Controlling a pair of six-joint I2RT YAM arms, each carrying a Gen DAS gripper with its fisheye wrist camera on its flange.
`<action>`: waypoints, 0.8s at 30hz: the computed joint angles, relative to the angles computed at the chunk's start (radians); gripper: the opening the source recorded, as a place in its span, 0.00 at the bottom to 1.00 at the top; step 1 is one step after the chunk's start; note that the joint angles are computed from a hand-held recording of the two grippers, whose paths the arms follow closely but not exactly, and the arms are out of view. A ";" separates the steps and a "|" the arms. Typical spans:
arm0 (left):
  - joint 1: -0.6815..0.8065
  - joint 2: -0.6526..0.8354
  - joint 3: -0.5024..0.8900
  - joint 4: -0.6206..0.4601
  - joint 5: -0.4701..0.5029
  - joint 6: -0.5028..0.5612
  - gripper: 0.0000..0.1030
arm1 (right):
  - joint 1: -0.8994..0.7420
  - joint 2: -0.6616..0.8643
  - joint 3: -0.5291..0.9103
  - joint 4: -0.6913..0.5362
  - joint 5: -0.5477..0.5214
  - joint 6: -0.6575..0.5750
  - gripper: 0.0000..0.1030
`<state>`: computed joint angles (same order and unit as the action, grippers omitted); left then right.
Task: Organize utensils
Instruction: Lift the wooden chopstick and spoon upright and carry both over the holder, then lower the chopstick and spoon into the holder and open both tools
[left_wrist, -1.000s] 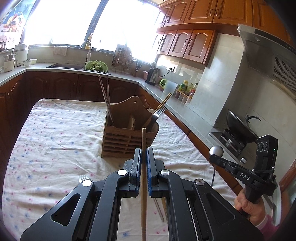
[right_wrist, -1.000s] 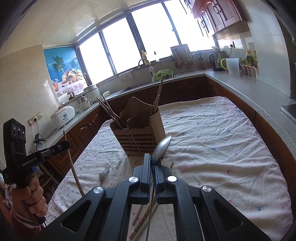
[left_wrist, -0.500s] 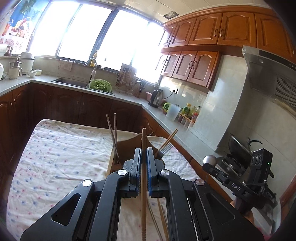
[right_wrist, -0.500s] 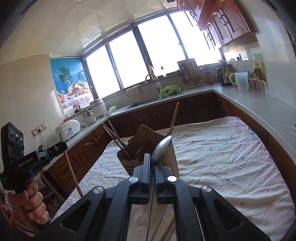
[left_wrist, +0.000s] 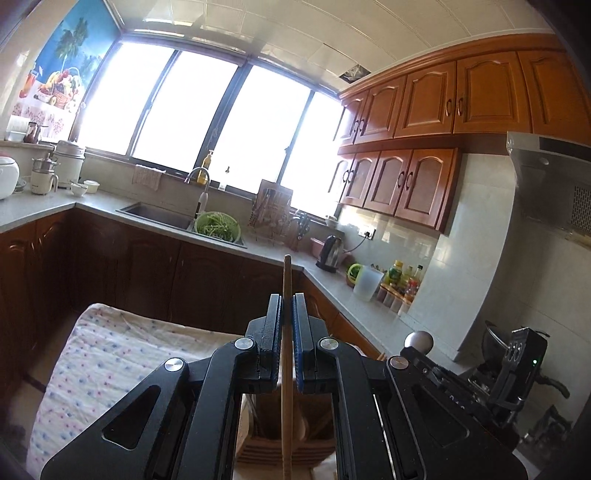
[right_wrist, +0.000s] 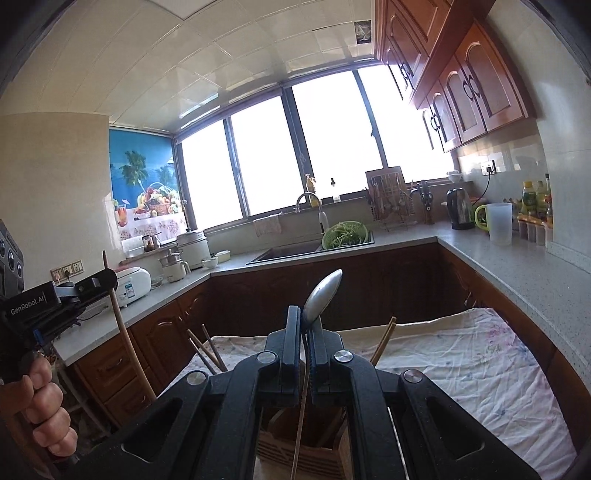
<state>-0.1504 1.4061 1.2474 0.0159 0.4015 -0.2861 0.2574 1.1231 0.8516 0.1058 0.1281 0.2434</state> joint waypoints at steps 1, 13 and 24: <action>-0.005 0.017 0.013 0.017 -0.017 -0.007 0.04 | -0.005 0.021 0.009 0.019 -0.004 -0.001 0.03; -0.082 0.168 -0.024 0.289 -0.219 -0.040 0.04 | -0.034 0.250 0.050 0.256 0.020 -0.042 0.03; -0.102 0.171 -0.168 0.378 -0.227 -0.010 0.04 | 0.026 0.293 -0.096 0.418 0.068 -0.096 0.03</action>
<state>-0.2525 1.5774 1.0793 0.3944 0.1749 -0.2960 0.2838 1.4164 0.7555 0.5238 0.1957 0.1471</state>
